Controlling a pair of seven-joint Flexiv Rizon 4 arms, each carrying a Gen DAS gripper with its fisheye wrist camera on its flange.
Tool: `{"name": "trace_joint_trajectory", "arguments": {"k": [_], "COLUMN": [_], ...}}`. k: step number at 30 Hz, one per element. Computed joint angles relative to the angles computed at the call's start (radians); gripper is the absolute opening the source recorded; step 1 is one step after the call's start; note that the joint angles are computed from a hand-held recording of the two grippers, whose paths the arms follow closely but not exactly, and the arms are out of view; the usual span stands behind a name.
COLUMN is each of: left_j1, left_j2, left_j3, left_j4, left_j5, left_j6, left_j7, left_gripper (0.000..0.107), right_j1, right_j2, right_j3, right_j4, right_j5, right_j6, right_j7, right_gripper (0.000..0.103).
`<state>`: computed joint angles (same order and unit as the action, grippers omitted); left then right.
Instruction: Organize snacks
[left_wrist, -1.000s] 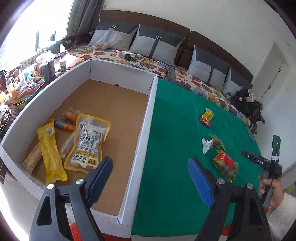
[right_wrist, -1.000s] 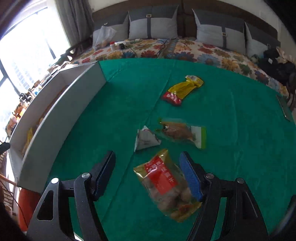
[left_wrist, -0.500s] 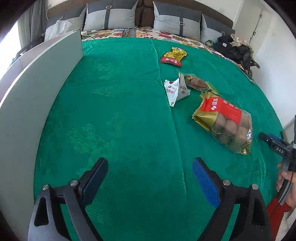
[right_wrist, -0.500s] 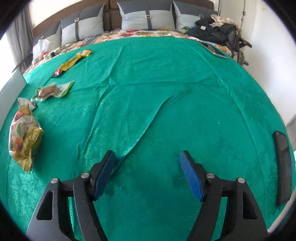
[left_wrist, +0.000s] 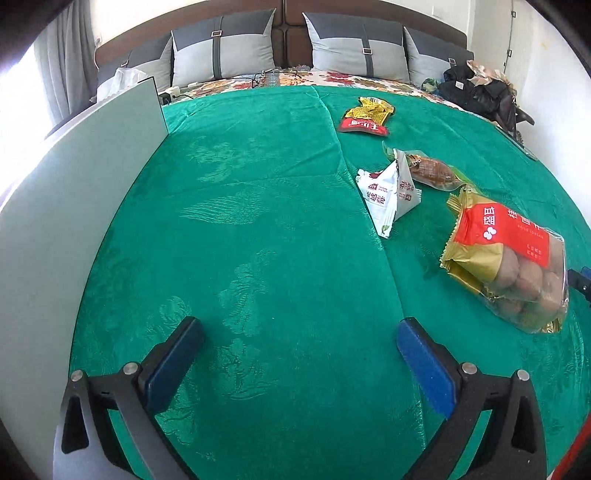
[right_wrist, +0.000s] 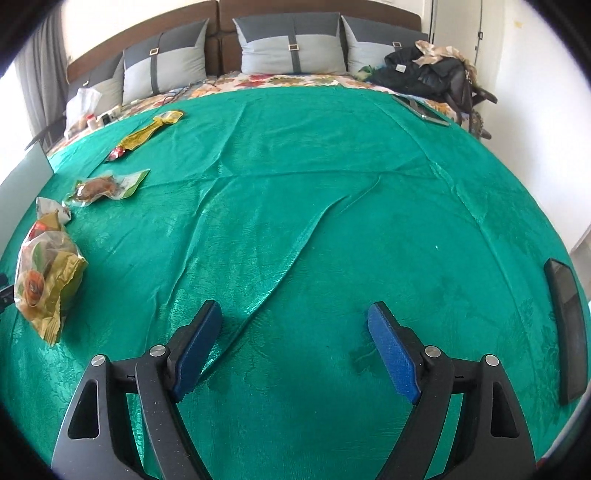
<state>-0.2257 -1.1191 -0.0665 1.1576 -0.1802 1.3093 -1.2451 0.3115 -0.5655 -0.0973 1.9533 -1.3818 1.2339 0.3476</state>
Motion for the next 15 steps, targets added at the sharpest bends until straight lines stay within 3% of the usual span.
{"name": "trace_joint_trajectory", "arguments": {"k": [15], "left_j1": [0.001], "left_j2": [-0.001], "left_j3": [-0.001], "left_j4": [0.0], "left_j5": [0.001], "left_j6": [0.0], "left_j7": [0.0], "left_gripper": [0.103], "right_j1": [0.002], "right_j2": [0.001], "right_j3": [-0.001], "right_j4": [0.003], "right_j5": [0.017], "right_j6": [-0.001], "right_j7": [-0.011], "right_gripper": [0.087]}}
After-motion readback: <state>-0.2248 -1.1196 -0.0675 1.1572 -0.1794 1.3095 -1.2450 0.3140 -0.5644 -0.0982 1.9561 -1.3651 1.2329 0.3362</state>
